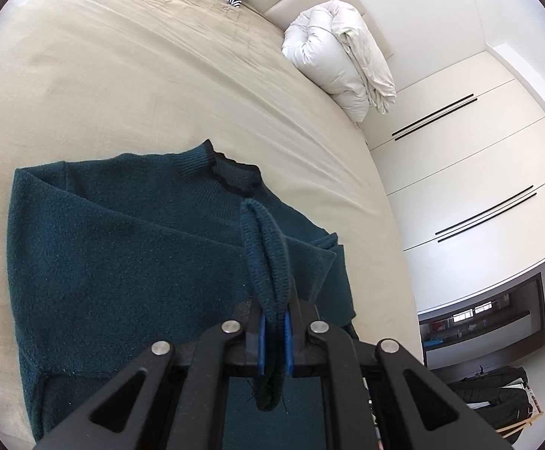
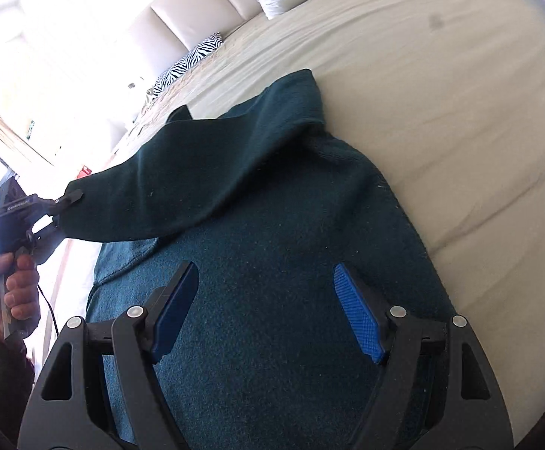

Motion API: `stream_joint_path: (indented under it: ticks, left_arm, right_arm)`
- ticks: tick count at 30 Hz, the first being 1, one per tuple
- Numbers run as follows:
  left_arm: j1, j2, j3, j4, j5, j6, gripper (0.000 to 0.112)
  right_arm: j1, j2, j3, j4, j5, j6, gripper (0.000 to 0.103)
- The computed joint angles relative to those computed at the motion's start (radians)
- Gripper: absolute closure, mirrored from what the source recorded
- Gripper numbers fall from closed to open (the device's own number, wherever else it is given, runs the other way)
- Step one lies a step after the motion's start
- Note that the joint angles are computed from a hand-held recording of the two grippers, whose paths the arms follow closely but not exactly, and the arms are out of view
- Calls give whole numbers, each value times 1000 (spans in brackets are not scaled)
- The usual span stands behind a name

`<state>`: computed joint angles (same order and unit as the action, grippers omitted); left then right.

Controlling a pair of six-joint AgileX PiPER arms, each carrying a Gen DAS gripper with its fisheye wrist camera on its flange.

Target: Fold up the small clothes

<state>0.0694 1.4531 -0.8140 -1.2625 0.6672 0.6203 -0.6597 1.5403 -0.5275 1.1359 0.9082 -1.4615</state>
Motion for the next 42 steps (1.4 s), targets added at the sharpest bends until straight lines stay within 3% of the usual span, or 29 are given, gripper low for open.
stream_joint_path:
  ticks: [2, 4, 6, 8, 14, 19, 23, 27, 31, 38, 42]
  left_arm:
    - [-83, -33, -25, 47, -51, -24, 104]
    - [-218, -26, -120, 210, -117, -171, 104]
    - [-320, 11, -229, 319, -136, -285, 104]
    - [-394, 60, -346, 386, -126, -371, 104]
    - [-543, 166, -700, 622, -46, -611, 104]
    - [-554, 127, -797, 652, -17, -645, 104]
    - [-479, 57, -706, 623, -21, -616, 104]
    - [-285, -22, -498, 354, -1, -409, 104]
    - [-96, -67, -315, 239, 43, -258, 104]
    - [201, -4, -19, 52, 95, 41, 104]
    - [255, 93, 73, -22, 77, 170, 104]
  right_arm:
    - [-25, 31, 3, 17, 12, -36, 29]
    - [-4, 36, 13, 48, -22, -64, 29]
    - [15, 17, 24, 59, -46, -63, 28]
    - [31, 18, 29, 76, -60, -67, 28]
    - [-22, 43, -14, 32, 16, -11, 28]
    - [-25, 65, -57, 34, 113, 59, 28]
    - [4, 80, -65, 66, 107, 73, 28]
    - [12, 90, -52, 72, 79, 61, 28]
    - [11, 85, -51, 67, 68, 63, 28]
    - [26, 88, -62, 88, 43, 80, 28]
    - [33, 109, -69, 121, 38, 94, 28]
